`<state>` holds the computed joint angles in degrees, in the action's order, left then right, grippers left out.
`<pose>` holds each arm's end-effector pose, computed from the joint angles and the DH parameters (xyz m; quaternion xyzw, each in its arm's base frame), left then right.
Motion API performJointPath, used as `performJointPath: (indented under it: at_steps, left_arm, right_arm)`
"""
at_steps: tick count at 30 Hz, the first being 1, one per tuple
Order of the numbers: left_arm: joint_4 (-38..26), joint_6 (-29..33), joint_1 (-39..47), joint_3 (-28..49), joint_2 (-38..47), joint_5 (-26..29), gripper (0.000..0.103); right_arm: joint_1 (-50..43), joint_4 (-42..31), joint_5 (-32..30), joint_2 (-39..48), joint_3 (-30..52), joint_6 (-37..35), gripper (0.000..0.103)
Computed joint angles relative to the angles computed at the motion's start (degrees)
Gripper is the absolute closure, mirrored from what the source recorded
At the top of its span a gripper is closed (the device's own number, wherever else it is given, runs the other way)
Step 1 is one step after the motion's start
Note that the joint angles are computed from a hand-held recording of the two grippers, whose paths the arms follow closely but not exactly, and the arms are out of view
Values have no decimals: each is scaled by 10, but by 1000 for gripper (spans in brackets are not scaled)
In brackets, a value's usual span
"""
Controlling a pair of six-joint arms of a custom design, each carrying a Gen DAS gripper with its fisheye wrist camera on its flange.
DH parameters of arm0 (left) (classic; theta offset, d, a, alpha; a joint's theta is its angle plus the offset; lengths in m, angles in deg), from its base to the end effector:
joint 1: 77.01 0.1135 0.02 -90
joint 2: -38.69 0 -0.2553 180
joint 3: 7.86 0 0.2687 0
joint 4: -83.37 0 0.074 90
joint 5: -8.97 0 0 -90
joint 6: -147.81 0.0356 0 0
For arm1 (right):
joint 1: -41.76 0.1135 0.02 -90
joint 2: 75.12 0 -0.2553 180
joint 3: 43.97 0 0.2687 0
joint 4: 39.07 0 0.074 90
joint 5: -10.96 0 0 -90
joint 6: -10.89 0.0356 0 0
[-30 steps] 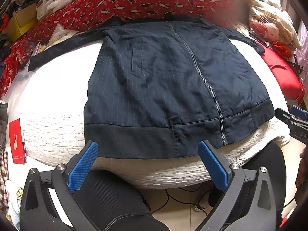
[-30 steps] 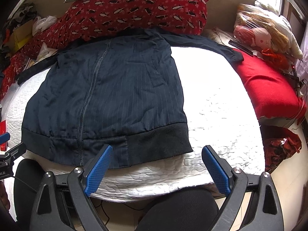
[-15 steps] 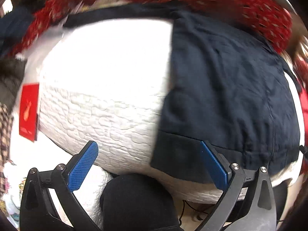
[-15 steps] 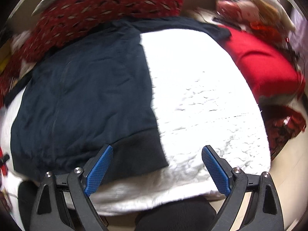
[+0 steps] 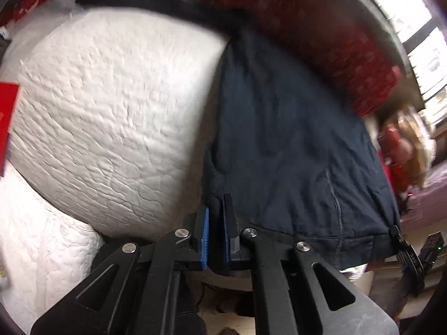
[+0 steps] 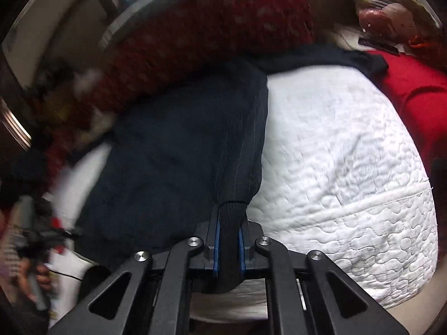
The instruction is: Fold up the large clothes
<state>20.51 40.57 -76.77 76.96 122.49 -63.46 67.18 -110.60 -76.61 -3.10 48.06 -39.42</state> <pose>0.3121 -0.0094 0.2769 -0.1089 0.9531 -0.1820 0.2159 0.2371 0.1110 0.3625 0.1242 0.9358 0.1604 0.2885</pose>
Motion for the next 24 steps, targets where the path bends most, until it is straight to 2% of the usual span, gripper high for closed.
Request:
performJointPath:
  at_steps: [3, 7, 9, 10, 12, 13, 15, 17, 18, 19, 20, 21, 23, 24]
  left_arm:
    - [-11, 9, 4, 3, -2, -5, 97]
    - [-33, -11, -16, 16, 67, -23, 97]
    - [-50, -14, -34, 18, 83, -62, 97]
    - [-53, -9, -32, 11, 74, -63, 97]
    - [-59, 2, -16, 3, 43, -37, 97]
    - [-62, 6, -12, 8, 28, -29, 97]
    - [-67, 13, -21, 31, 5, -30, 97]
    - [-62, 15, -45, 63, 2, -36, 95]
    - [-56, 15, -63, 85, 14, -43, 87]
    - [-50, 9, -83, 106, 33, -58, 68]
    - [-37, 1, -101, 116, 51, -75, 56]
    - [-26, -15, -122, 128, 72, -97, 39]
    - [-7, -24, -138, 155, 129, -121, 38]
    - [-4, -17, -139, 150, 142, -122, 38]
  right_arm:
    - [0, -25, 20, -33, 16, 22, 96]
    - [-19, -32, -14, -20, -55, 53, 96]
    - [-18, -28, -30, -4, -104, 76, 97]
    - [-11, -32, -24, 3, -115, 86, 97]
    - [-5, -50, -19, 9, -110, 83, 94]
    - [-4, -68, -14, 10, -93, 81, 87]
    - [5, -103, 23, 17, -44, 85, 86]
    - [15, -99, 66, 16, 1, 71, 81]
    - [20, -93, 77, 21, 22, 63, 70]
    - [26, -84, 87, 30, 42, 53, 54]
    - [33, -73, 99, 40, 56, 42, 48]
    - [42, -64, 115, 58, 71, 38, 45]
    - [43, -54, 118, 99, 95, 29, 46]
    - [29, -53, 100, 116, 102, 23, 46]
